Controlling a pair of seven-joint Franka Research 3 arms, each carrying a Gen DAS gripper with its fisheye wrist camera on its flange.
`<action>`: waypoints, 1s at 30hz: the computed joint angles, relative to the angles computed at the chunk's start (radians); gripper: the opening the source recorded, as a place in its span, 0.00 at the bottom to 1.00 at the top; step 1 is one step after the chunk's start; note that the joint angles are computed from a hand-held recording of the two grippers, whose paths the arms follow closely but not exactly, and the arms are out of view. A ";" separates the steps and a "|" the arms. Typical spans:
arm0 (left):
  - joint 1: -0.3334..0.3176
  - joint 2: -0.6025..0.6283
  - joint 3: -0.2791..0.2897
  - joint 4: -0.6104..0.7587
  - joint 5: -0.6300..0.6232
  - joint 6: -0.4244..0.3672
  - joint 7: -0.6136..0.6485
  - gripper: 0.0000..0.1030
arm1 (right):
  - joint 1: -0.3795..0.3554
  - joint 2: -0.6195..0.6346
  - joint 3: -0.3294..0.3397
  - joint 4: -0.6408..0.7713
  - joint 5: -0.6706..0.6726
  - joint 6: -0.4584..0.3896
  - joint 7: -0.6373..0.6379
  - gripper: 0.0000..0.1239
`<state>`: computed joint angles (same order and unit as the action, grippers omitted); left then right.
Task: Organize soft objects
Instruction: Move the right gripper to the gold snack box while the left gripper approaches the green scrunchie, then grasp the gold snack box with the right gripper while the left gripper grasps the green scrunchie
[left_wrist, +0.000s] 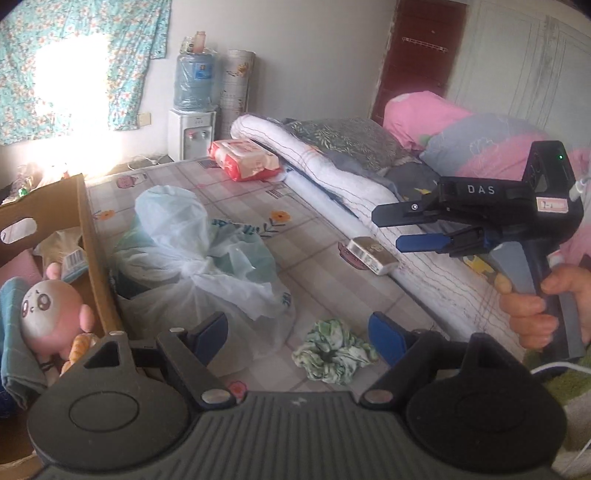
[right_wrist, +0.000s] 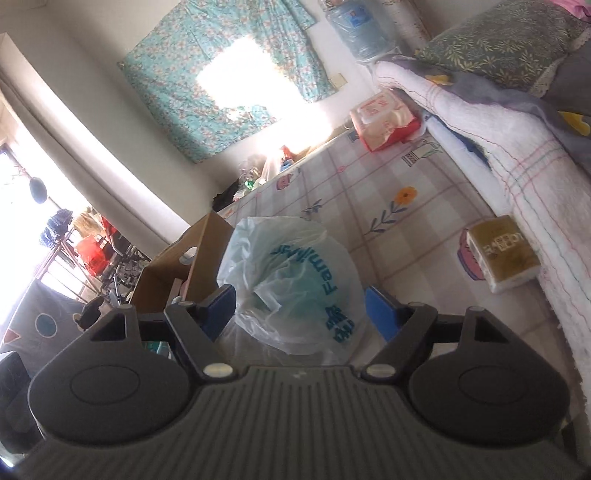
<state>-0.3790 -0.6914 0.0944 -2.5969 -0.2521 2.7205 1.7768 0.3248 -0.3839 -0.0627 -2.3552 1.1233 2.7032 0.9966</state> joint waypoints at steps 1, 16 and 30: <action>-0.010 0.032 -0.017 0.005 0.007 0.000 0.002 0.82 | -0.014 -0.011 -0.004 -0.027 -0.014 0.002 0.012 0.63; 0.065 0.381 -0.187 0.120 0.069 0.035 -0.150 0.77 | -0.114 0.160 -0.006 0.045 -0.258 0.036 0.002 0.65; 0.091 0.408 -0.184 0.113 0.101 0.078 -0.191 0.62 | -0.165 0.449 0.064 0.244 -0.822 0.096 0.344 0.66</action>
<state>-0.2876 -0.2830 -0.0900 -2.4843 -0.1515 2.7988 1.5861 0.1602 0.0651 0.0014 -2.1117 0.3017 2.7988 1.3406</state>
